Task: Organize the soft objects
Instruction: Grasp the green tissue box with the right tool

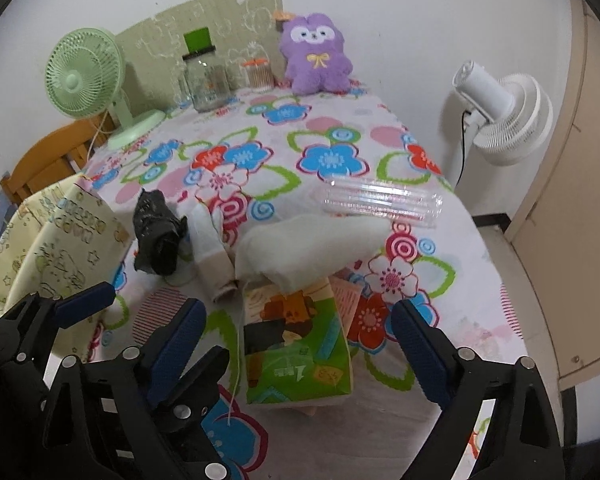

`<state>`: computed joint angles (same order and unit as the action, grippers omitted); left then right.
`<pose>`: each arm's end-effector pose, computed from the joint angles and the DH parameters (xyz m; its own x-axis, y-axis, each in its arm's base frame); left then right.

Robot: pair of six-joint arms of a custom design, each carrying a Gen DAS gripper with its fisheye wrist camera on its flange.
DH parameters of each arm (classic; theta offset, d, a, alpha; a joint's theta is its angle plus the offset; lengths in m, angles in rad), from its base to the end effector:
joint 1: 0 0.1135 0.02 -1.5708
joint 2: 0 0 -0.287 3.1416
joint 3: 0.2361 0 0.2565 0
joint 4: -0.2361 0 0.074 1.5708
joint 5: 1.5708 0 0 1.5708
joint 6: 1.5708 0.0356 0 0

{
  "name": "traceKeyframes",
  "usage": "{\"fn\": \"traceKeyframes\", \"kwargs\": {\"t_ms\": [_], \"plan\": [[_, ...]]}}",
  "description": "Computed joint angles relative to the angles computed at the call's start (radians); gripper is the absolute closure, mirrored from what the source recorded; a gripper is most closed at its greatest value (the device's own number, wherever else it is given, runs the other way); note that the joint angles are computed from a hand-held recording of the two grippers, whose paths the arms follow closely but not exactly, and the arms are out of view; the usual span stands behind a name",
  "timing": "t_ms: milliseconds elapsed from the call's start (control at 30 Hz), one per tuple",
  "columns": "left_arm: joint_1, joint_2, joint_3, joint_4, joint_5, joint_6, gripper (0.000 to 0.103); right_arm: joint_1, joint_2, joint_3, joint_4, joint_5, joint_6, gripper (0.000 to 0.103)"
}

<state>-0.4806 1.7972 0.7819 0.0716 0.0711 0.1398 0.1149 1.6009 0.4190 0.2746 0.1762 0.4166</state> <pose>0.2925 -0.1554 0.1243 -0.6416 0.4913 -0.5891 0.5933 0.8046 0.0248 0.2450 0.0220 0.1064 -0.7180 0.3182 -0.6191 0.3116 0.9422 0.1229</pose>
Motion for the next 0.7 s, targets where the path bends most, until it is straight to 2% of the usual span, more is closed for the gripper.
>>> {"fn": "traceKeyframes", "kwargs": {"t_ms": [133, 333, 400, 500, 700], "plan": [[-0.005, 0.027, 0.012, -0.007, -0.007, -0.001, 0.001, -0.012, 0.047, 0.007, 0.017, -0.016, -0.002, 0.016], [-0.021, 0.060, 0.032, -0.020, -0.027, 0.005, 0.001, -0.034, 0.097, 0.015, 0.030, -0.061, -0.008, 0.030], [-0.026, 0.064, 0.037, -0.023, -0.030, 0.005, 0.001, -0.046, 0.104, 0.013, 0.037, -0.089, -0.013, 0.043], [-0.036, 0.061, 0.042, -0.022, -0.038, 0.005, 0.002, -0.047, 0.087, 0.003, 0.043, -0.088, -0.018, 0.051], [-0.062, 0.035, 0.041, -0.020, -0.054, -0.004, 0.002, -0.065, 0.011, -0.028, 0.032, -0.098, -0.040, 0.053]]}}
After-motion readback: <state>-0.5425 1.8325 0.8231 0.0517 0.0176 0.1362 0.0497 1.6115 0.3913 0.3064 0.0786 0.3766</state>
